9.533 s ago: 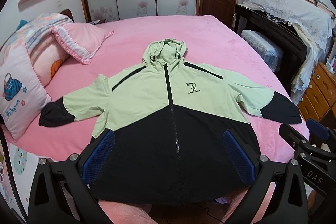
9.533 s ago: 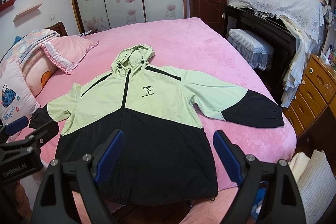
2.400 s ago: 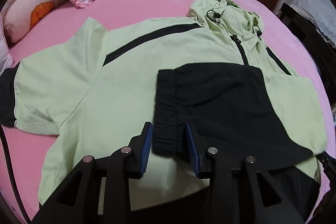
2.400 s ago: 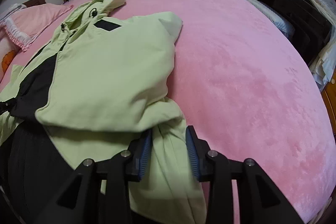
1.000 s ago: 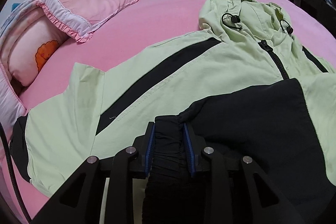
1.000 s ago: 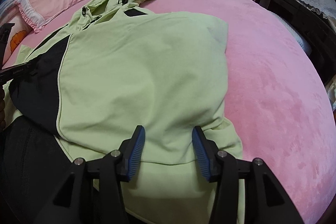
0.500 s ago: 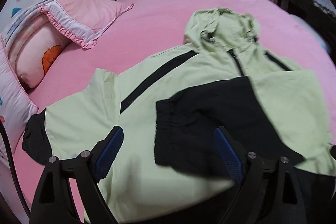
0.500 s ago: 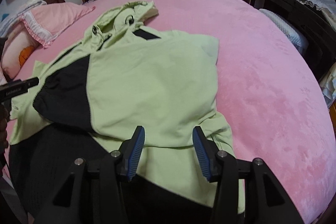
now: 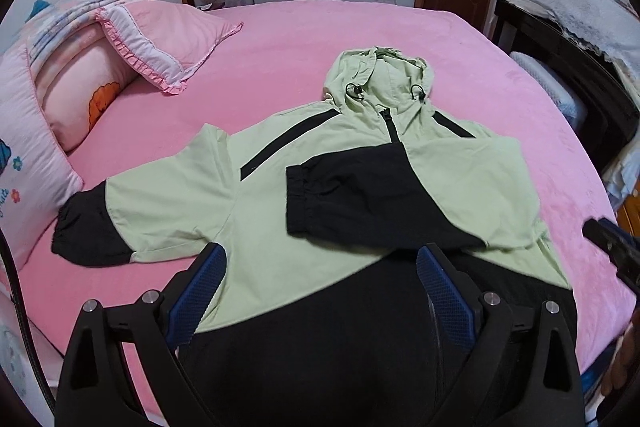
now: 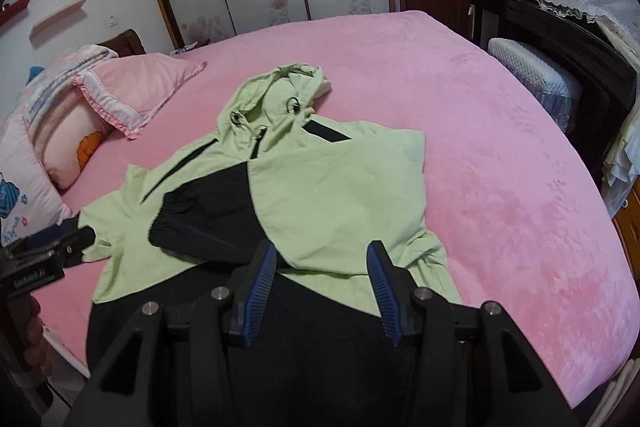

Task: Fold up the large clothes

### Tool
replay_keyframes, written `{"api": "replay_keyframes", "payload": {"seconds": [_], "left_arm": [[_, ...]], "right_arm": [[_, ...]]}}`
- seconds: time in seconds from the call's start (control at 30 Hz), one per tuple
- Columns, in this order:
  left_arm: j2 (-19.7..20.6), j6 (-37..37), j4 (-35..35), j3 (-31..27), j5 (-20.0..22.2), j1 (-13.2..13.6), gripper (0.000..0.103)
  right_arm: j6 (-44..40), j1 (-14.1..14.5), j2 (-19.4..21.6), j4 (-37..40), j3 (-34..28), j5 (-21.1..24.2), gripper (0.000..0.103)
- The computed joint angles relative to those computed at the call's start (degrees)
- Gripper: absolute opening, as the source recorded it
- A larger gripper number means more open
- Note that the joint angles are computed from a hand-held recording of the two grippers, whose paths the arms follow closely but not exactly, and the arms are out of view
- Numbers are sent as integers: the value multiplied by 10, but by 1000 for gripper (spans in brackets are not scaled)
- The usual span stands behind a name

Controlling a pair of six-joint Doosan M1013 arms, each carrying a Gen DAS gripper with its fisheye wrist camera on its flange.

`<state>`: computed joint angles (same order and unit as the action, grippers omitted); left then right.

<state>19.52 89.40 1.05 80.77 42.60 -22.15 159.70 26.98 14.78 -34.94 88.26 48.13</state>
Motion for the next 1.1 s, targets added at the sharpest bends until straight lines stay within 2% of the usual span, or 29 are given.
{"api": "replay_keyframes", "payload": {"seconds": [0.27, 0.6, 0.8, 1.1], "left_arm": [[-44, 42, -1, 38, -10, 24, 96], [-59, 56, -31, 35, 2, 93, 96], [-40, 22, -12, 3, 7, 135, 96], [43, -47, -35, -77, 77, 197, 96]], "right_arm": [[-23, 26, 18, 18, -44, -2, 48], [-91, 56, 73, 43, -139, 4, 48], [-144, 67, 116, 39, -215, 12, 48], [-223, 75, 211, 42, -366, 30, 48]]}}
